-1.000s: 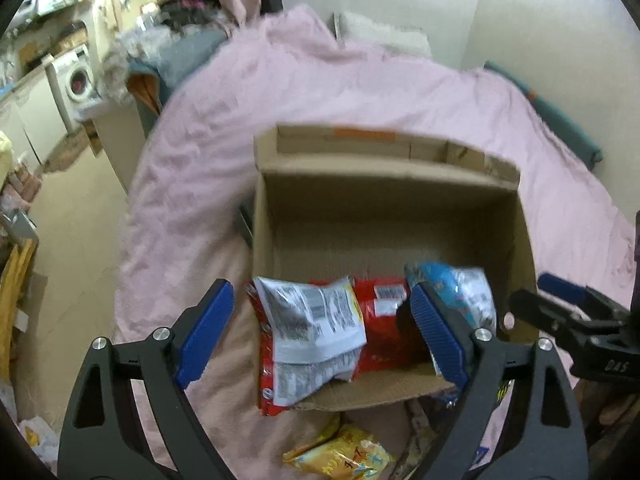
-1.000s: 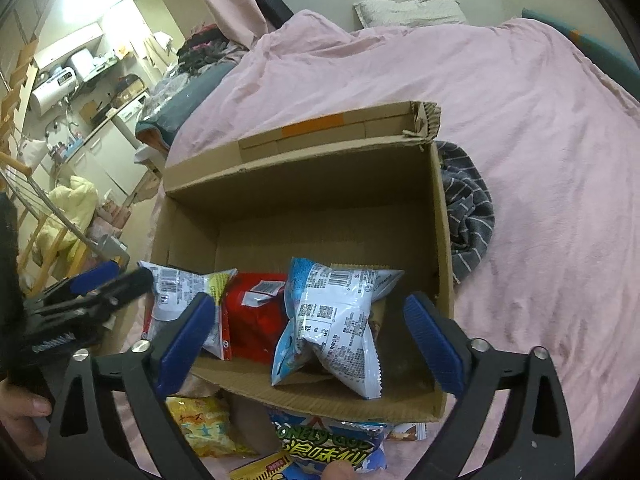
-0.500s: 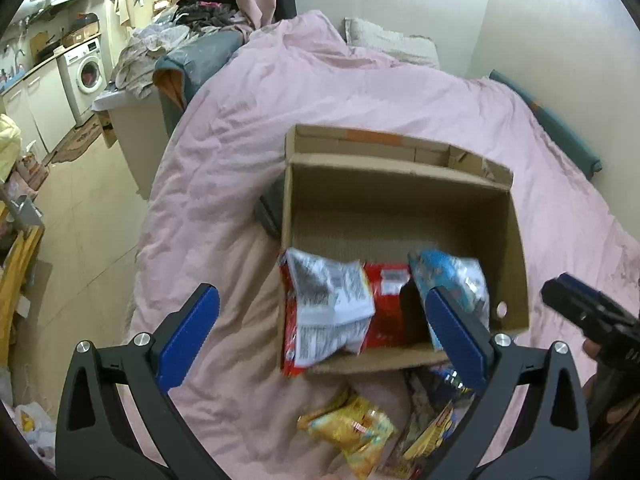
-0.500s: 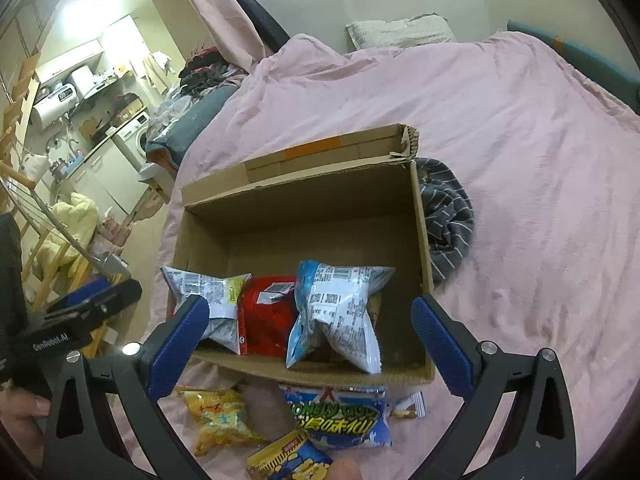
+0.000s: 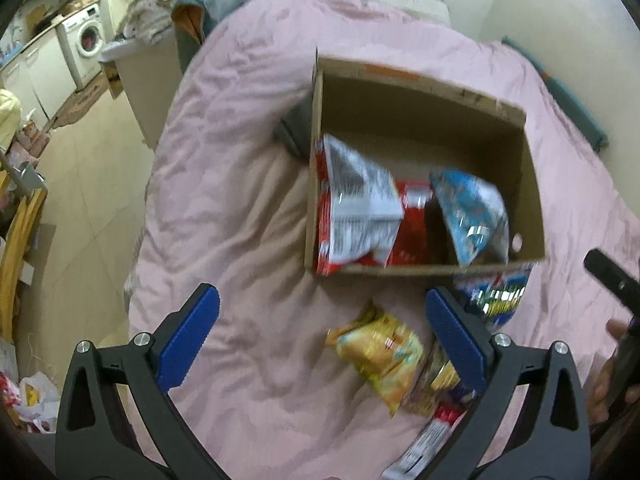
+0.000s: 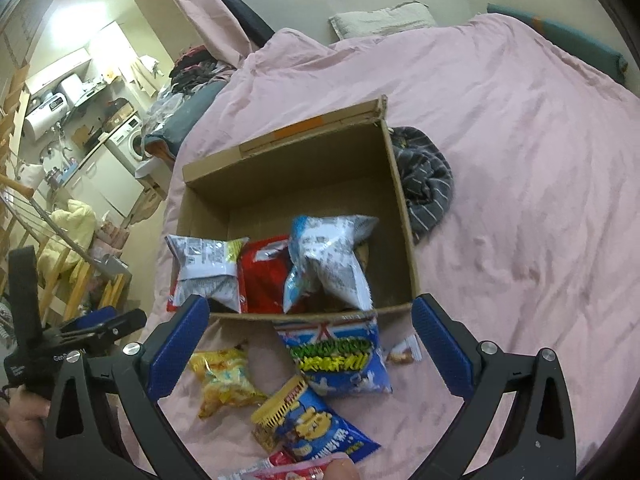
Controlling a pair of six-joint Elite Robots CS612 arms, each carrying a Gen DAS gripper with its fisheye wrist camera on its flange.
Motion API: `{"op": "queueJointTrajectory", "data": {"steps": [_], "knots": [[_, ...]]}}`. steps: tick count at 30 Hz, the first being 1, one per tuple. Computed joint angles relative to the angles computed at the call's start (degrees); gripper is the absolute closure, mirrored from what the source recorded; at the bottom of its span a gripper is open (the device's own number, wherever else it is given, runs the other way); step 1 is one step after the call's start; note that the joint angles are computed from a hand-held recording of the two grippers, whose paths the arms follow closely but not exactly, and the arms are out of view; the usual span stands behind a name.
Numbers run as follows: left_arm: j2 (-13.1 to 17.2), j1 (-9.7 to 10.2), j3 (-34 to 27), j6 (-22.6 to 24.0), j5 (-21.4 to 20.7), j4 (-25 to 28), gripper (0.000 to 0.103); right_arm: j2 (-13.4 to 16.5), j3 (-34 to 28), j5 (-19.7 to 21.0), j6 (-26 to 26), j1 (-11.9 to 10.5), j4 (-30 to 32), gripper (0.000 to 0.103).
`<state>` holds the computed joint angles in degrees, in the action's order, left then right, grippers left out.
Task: Organize snacks
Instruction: 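Withdraw both tools from the box toward the remaining snacks, then grasp the yellow cheese snack bag with the left tool while the right tool grasps the blue Honey God bag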
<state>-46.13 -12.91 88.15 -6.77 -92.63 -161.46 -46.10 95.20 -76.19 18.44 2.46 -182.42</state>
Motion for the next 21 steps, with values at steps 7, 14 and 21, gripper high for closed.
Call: {"op": "queueJointTrajectory", "data": {"steps": [7, 14, 21], "knots": [[1.87, 1.34, -2.31, -2.11, -9.24, 12.02, 0.001, -0.56, 1.76, -0.21, 1.00, -0.71, 2.12, 0.000], [4.31, 0.78, -5.15, -8.84, -13.70, 17.47, 0.002, -0.48, 2.49, 0.45, 2.56, -1.66, 2.88, 0.000], [5.50, -1.27, -6.43, -7.86, -11.89, 20.95, 0.030, -0.19, 2.44, -0.03, 2.68, -2.23, 4.52, 0.000]]}}
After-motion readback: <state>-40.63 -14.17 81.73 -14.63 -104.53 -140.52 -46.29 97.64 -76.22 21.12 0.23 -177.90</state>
